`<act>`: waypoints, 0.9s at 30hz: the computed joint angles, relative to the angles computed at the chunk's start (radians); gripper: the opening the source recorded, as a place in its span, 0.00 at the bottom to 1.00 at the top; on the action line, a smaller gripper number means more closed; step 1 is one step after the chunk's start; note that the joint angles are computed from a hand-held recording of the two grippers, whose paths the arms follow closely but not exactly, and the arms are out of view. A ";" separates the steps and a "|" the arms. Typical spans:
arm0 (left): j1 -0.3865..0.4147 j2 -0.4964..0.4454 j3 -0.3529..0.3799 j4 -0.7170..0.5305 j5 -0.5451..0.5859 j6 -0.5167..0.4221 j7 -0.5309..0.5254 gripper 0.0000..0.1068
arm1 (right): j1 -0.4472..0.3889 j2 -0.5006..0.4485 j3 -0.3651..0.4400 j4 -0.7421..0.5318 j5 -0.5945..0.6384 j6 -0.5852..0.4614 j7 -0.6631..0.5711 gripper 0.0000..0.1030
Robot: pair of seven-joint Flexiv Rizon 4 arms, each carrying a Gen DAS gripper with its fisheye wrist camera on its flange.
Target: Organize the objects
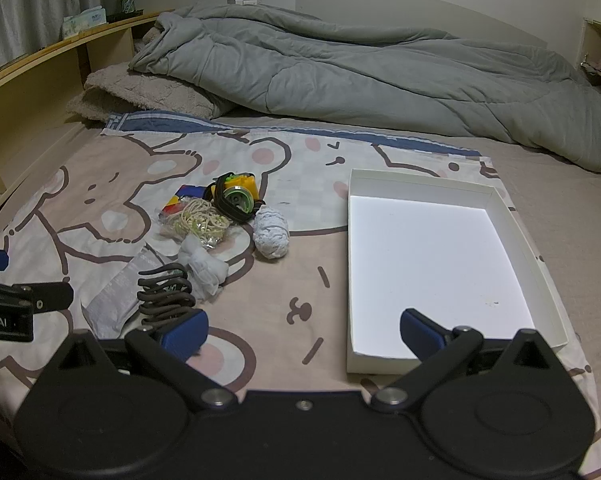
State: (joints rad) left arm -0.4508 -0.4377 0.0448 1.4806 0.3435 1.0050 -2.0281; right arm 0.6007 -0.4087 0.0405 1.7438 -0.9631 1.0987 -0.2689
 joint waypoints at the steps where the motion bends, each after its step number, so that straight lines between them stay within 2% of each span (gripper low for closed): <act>1: 0.000 0.000 0.000 0.000 0.001 0.000 0.000 0.96 | 0.000 0.000 0.000 0.000 0.000 0.000 -0.001 1.00; 8: -0.001 0.000 0.005 -0.004 0.012 0.023 -0.008 0.96 | -0.001 0.003 -0.008 0.006 -0.019 0.016 0.019 1.00; 15: -0.018 -0.010 0.050 -0.038 0.084 0.057 -0.065 0.96 | -0.002 0.010 -0.042 0.006 -0.163 0.061 0.116 1.00; 20: -0.016 -0.021 0.076 -0.065 0.128 0.086 -0.113 0.96 | -0.009 -0.009 -0.067 -0.044 -0.296 0.087 0.195 1.00; 23: 0.002 -0.026 0.074 -0.066 0.116 0.111 -0.127 0.96 | -0.025 -0.033 -0.074 -0.087 -0.349 0.126 0.234 1.00; 27: 0.027 -0.036 0.069 -0.061 0.082 0.143 -0.116 0.96 | -0.044 -0.082 -0.072 -0.148 -0.338 0.204 0.221 1.00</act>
